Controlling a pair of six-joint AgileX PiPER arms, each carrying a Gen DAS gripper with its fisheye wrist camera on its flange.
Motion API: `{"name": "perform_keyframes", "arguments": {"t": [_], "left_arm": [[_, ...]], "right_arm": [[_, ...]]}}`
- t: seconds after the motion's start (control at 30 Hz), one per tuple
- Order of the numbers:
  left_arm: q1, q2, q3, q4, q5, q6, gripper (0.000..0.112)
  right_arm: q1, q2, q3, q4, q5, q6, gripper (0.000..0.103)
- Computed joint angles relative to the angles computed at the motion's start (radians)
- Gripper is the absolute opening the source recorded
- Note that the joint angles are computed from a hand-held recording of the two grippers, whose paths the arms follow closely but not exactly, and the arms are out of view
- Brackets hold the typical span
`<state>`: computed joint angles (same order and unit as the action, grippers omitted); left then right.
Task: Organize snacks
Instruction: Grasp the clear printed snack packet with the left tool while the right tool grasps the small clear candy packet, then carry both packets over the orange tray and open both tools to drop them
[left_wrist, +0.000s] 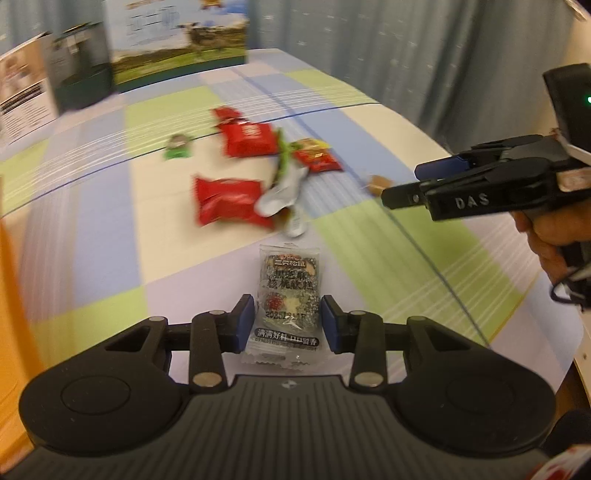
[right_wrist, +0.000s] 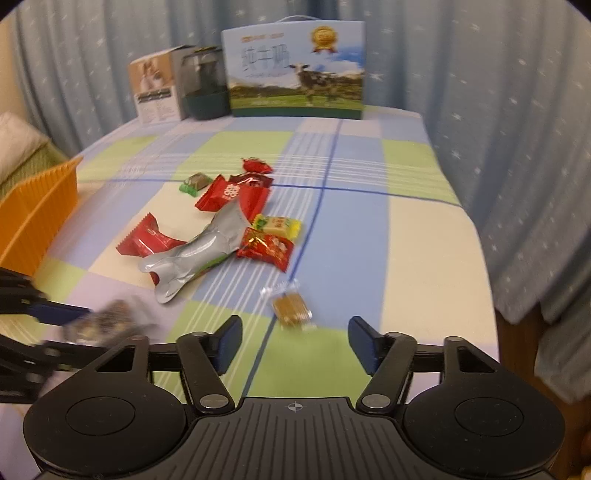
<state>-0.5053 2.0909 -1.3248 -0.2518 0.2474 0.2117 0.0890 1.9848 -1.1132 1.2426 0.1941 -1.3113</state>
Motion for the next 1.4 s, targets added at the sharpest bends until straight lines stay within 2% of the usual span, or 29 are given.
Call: {"name": "perform_keyframes", "arguments": {"t": [0.1, 0.17, 0.23, 0.3, 0.5, 0.57, 0.7, 0.8, 0.93, 1.1, 1.23, 1.4], "left_arm": [[-0.001, -0.015, 0.037, 0.074, -0.033, -0.081, 0.035], [-0.002, -0.013, 0.042, 0.087, -0.045, -0.098, 0.035], [-0.007, -0.012, 0.048, 0.117, -0.059, -0.127, 0.036], [-0.014, -0.009, 0.049, 0.2, -0.073, -0.207, 0.037], [-0.036, 0.004, 0.052, 0.478, -0.107, -0.457, 0.037], [-0.038, 0.009, 0.049, 0.514, -0.109, -0.493, 0.038], [-0.042, 0.024, 0.028, 0.509, -0.081, -0.478, 0.037], [-0.036, 0.021, 0.022, 0.421, -0.067, -0.411, 0.034], [-0.036, -0.01, 0.038, 0.529, -0.056, -0.544, 0.034], [-0.02, -0.088, 0.05, 0.517, -0.023, -0.575, 0.034], [0.006, -0.171, 0.059, 0.534, 0.013, -0.618, 0.034], [0.06, -0.286, 0.095, 0.558, 0.056, -0.647, 0.034]], "right_arm": [[0.006, 0.058, -0.064, -0.13, 0.005, 0.107, 0.05], [0.013, 0.073, -0.076, -0.111, -0.008, 0.067, 0.048], [0.02, 0.077, -0.081, -0.12, -0.016, 0.067, 0.043], [0.03, 0.072, -0.075, -0.132, -0.032, 0.082, 0.021], [0.069, 0.022, -0.001, -0.171, -0.079, 0.163, 0.022], [0.082, -0.003, 0.033, -0.14, -0.083, 0.149, 0.022], [0.107, -0.043, 0.08, -0.196, -0.095, 0.253, 0.022], [0.116, -0.072, 0.105, -0.22, -0.093, 0.314, 0.022], [0.125, -0.121, 0.117, -0.346, -0.083, 0.468, 0.022], [0.148, -0.187, 0.087, -0.622, -0.048, 0.763, 0.022], [0.19, -0.234, 0.034, -0.774, -0.009, 0.934, 0.022], [0.267, -0.254, -0.061, -0.838, 0.033, 1.04, 0.022]]}}
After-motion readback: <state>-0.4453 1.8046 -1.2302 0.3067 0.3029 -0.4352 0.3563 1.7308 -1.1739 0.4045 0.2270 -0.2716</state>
